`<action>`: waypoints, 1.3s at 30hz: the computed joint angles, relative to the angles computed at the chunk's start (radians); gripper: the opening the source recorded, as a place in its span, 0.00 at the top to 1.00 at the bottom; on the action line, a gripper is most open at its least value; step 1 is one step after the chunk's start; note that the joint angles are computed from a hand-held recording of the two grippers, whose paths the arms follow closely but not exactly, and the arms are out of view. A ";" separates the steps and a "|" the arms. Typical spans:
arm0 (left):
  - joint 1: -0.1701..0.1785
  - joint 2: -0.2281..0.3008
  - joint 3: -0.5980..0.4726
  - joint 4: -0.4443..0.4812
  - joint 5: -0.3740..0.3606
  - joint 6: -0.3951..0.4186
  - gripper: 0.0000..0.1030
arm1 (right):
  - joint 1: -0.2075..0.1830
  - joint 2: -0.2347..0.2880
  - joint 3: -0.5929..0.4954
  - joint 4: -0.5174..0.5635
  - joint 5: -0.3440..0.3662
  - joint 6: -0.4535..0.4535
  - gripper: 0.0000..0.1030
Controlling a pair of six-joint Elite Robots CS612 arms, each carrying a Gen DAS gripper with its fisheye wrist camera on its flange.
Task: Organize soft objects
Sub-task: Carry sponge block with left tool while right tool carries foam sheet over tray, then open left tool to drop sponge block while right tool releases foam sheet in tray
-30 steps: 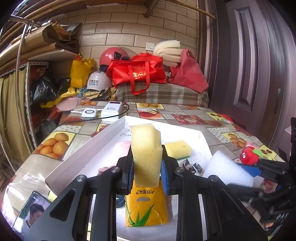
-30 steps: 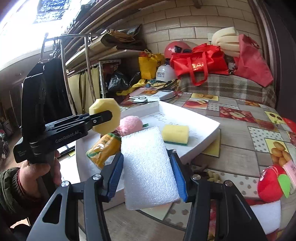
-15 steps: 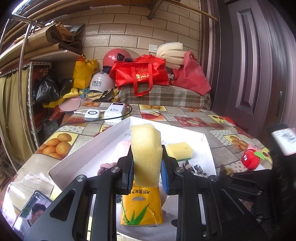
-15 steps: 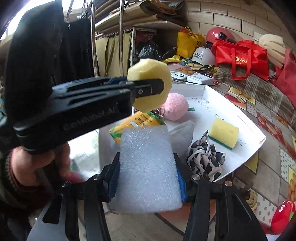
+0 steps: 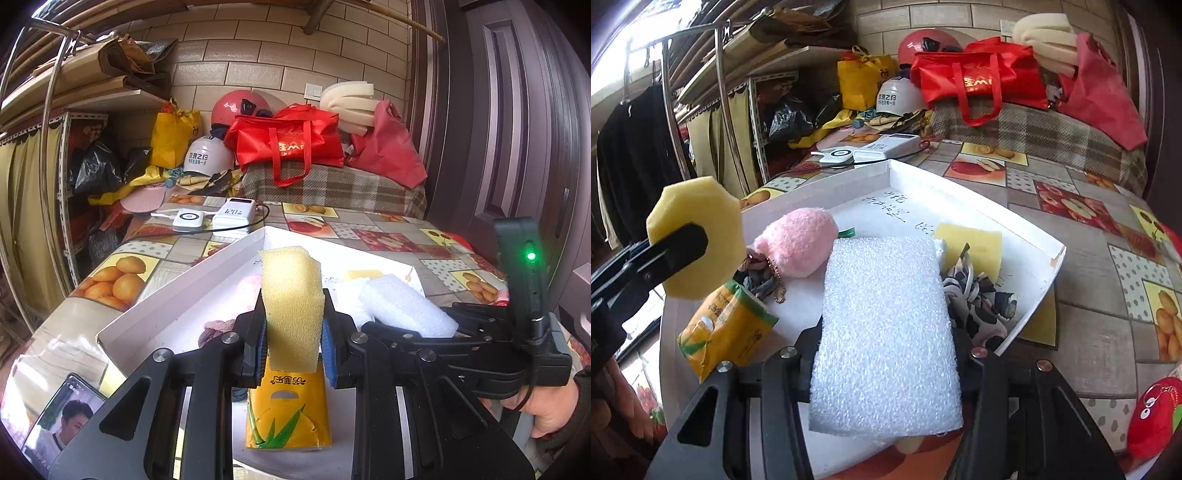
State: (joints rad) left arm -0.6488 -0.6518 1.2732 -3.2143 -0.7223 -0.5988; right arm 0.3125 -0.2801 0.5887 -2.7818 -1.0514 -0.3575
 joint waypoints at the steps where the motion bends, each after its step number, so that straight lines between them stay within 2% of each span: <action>1: -0.001 0.003 -0.003 -0.014 0.011 0.013 0.78 | -0.003 -0.008 0.020 -0.031 0.015 0.010 0.53; 4: -0.007 0.023 -0.027 -0.066 0.063 0.074 0.77 | -0.008 -0.016 0.053 -0.119 0.046 0.034 0.53; 8: -0.005 0.053 -0.084 -0.085 0.049 0.147 0.77 | -0.008 -0.018 0.059 -0.145 0.087 0.055 0.53; 10: -0.001 0.062 -0.108 -0.039 0.026 0.144 0.77 | -0.004 -0.018 0.057 -0.137 0.080 0.038 0.53; 12: 0.005 0.059 -0.125 0.068 0.020 0.092 0.76 | -0.003 -0.016 0.054 -0.133 0.076 0.042 0.53; 13: 0.007 0.057 -0.124 0.080 0.016 0.073 0.75 | -0.001 -0.012 0.043 -0.115 0.070 0.042 0.52; 14: 0.009 0.054 -0.121 0.098 0.020 0.041 0.65 | -0.001 -0.009 0.033 -0.090 0.073 0.041 0.49; 15: 0.010 0.051 -0.115 0.103 0.028 0.017 0.43 | -0.002 -0.004 0.024 -0.076 0.072 0.043 0.41; 16: 0.011 0.048 -0.108 0.097 0.037 -0.004 0.31 | -0.002 -0.003 0.020 -0.073 0.066 0.047 0.19; 17: 0.010 0.047 -0.101 0.084 0.052 -0.022 0.16 | -0.001 -0.003 0.024 -0.082 0.059 0.052 0.09; 19: 0.008 0.047 -0.094 0.069 0.073 -0.040 0.10 | -0.003 -0.008 0.038 -0.110 0.063 0.048 0.01; 21: 0.008 0.047 -0.093 0.066 0.073 -0.042 0.01 | -0.001 -0.016 0.058 -0.145 0.056 0.038 0.00; 25: 0.007 0.049 -0.092 0.046 0.082 -0.015 0.00 | 0.000 -0.021 0.074 -0.192 0.049 0.033 0.00; 28: 0.006 0.049 -0.088 0.023 0.088 -0.009 0.00 | -0.004 -0.015 0.066 -0.211 0.044 0.067 0.00; 32: 0.007 0.044 -0.076 0.017 0.096 -0.039 0.00 | -0.010 -0.012 0.066 -0.236 0.046 0.116 0.00; 39: 0.006 0.039 -0.067 0.022 0.107 -0.071 0.00 | -0.009 -0.036 0.119 -0.266 0.034 0.112 0.00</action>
